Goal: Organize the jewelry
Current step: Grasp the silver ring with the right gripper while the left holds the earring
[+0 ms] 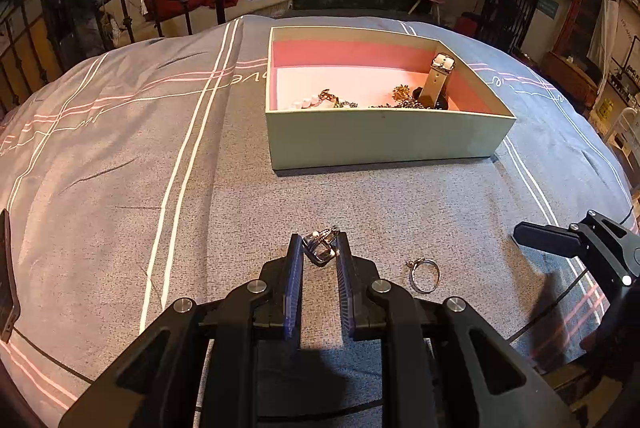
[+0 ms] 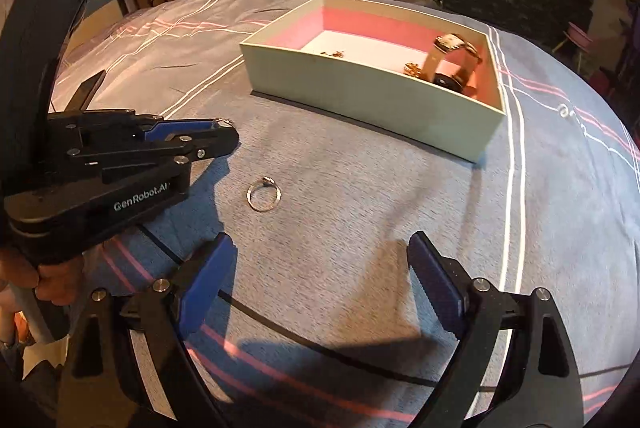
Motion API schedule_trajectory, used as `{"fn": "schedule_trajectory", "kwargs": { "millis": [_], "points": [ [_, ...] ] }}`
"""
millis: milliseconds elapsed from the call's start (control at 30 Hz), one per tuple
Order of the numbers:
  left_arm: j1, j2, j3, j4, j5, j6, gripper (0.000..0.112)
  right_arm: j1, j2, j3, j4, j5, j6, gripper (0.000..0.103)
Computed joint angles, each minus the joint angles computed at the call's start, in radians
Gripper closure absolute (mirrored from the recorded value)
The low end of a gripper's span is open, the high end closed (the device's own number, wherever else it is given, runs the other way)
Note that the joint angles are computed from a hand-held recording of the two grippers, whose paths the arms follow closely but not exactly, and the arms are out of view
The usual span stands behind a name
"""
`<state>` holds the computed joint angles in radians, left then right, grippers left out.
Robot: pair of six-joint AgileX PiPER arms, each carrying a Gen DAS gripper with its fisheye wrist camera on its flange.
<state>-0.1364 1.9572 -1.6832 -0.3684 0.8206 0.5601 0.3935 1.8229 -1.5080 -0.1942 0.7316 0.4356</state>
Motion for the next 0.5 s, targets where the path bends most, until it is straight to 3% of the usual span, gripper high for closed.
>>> {"fn": "schedule_trajectory", "kwargs": {
  "millis": [100,200,267,300,367,500],
  "points": [
    [0.001,-0.005,0.001,0.012,0.002,-0.006,0.095,0.017,0.067,-0.098,-0.006,0.039,-0.036,0.017],
    [0.002,-0.005,-0.003,0.031,0.002,-0.029,0.095,0.009,0.116,-0.171,0.031,0.054,-0.083,0.031],
    [0.004,0.001,-0.014,0.04,0.01,-0.042,0.095,0.005,0.133,-0.197,0.045,0.052,-0.119,0.062],
    [0.005,0.001,-0.016,0.043,0.012,-0.046,0.095,0.003,0.139,-0.212,0.049,0.062,-0.131,0.084],
    [0.009,-0.002,-0.017,0.038,0.015,-0.04,0.095,0.012,0.121,-0.199,0.01,0.059,-0.12,0.084],
    [0.024,-0.019,-0.007,0.012,0.016,-0.014,0.095,0.006,0.019,-0.074,-0.019,-0.026,-0.071,0.084]
  ]
}}
